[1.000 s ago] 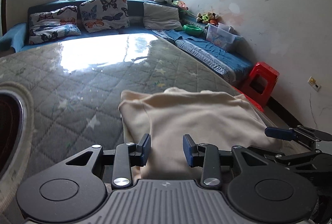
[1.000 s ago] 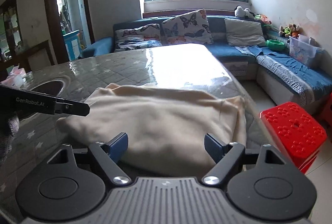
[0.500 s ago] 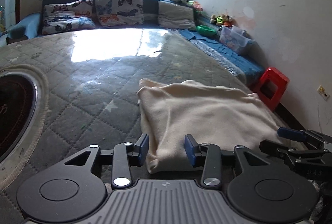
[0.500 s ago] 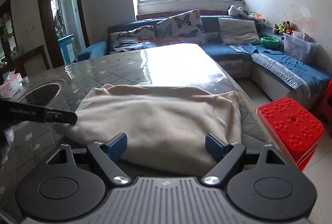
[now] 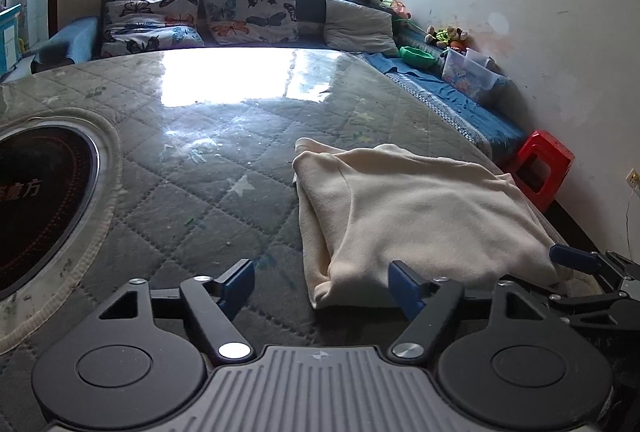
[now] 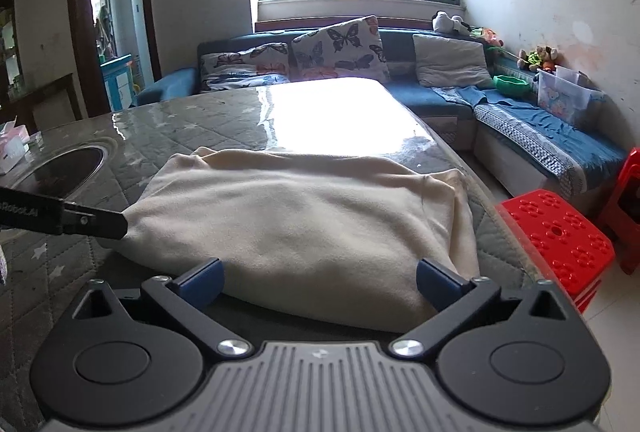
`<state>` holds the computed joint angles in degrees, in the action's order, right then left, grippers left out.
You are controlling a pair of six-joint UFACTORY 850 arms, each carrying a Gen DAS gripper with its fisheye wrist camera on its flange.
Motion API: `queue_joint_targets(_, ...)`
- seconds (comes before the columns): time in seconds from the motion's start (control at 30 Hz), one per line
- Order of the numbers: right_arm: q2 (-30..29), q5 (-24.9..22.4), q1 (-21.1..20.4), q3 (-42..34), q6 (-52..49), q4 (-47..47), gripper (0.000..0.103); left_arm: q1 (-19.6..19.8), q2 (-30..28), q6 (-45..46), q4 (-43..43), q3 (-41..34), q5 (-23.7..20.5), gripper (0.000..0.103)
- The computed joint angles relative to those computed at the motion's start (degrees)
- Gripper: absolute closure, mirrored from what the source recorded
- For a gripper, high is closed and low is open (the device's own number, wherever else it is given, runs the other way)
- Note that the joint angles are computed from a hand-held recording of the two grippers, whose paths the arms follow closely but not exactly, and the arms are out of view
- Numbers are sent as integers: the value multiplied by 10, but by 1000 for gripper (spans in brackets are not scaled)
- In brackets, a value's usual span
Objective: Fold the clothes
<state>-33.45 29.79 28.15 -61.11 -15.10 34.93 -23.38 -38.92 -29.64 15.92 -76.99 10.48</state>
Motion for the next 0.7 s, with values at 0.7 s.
queue_joint_targets(0.7, 18, 26, 31, 24, -33, 95, 0, -1, 42, 84, -70, 69, 35, 0)
